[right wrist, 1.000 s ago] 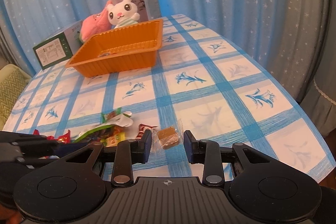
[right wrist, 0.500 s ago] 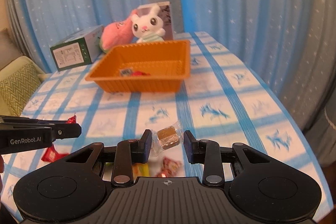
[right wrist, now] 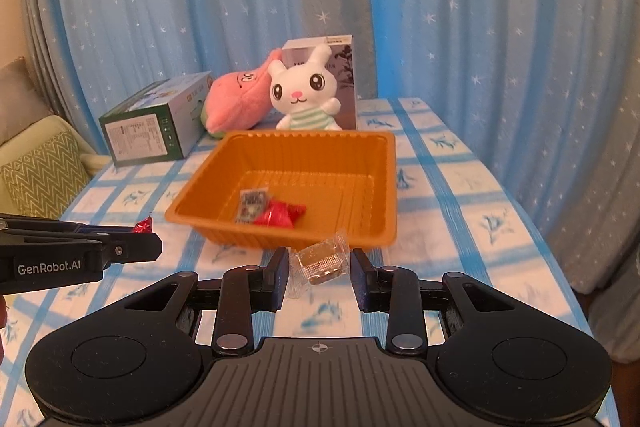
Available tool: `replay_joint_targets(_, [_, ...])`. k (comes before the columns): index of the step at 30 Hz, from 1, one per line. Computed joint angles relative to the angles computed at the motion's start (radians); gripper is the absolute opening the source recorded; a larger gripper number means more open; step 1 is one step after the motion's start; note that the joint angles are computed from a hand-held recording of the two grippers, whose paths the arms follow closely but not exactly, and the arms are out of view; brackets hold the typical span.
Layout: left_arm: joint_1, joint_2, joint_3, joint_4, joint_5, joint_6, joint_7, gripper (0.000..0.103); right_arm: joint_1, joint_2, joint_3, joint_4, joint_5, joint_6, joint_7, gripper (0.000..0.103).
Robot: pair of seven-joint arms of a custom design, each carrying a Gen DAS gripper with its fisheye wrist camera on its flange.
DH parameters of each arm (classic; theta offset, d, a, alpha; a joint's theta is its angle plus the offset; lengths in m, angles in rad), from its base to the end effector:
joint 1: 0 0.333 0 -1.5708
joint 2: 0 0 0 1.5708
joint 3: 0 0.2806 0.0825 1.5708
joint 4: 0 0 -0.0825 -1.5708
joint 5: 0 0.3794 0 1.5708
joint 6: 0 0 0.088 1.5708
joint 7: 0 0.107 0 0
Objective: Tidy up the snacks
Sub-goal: 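Carry both candies into the orange tray and open both tools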
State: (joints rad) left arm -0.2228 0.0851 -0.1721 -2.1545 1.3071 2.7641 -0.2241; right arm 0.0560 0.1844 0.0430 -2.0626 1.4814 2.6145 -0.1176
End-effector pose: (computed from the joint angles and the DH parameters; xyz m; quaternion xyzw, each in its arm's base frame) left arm 0.5063 -0.2545 0.3632 -0.7252 0.5497 -0.3087 0.2769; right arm 0.5873 0.0356 0.3365 -0.7747 0.4309 -0.1372 0.4419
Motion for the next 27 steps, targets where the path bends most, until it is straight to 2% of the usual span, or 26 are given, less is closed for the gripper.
replay_joint_targets(12, [0.033, 0.119, 0.063, 0.133, -0.096, 0.054, 0.141, 0.017, -0.003, 0.193, 0.055, 0.241, -0.153, 0.043, 0.167, 0.033])
replay_joint_targets(19, [0.038, 0.220, 0.108, 0.235, -0.212, 0.098, 0.245, 0.017, -0.018, 0.327, 0.090, 0.419, -0.330, 0.030, 0.372, 0.033])
replay_joint_targets(27, [0.014, 0.324, 0.161, 0.351, -0.307, 0.106, 0.370, 0.018, -0.031, 0.449, 0.126, 0.572, -0.514, 0.020, 0.576, 0.033])
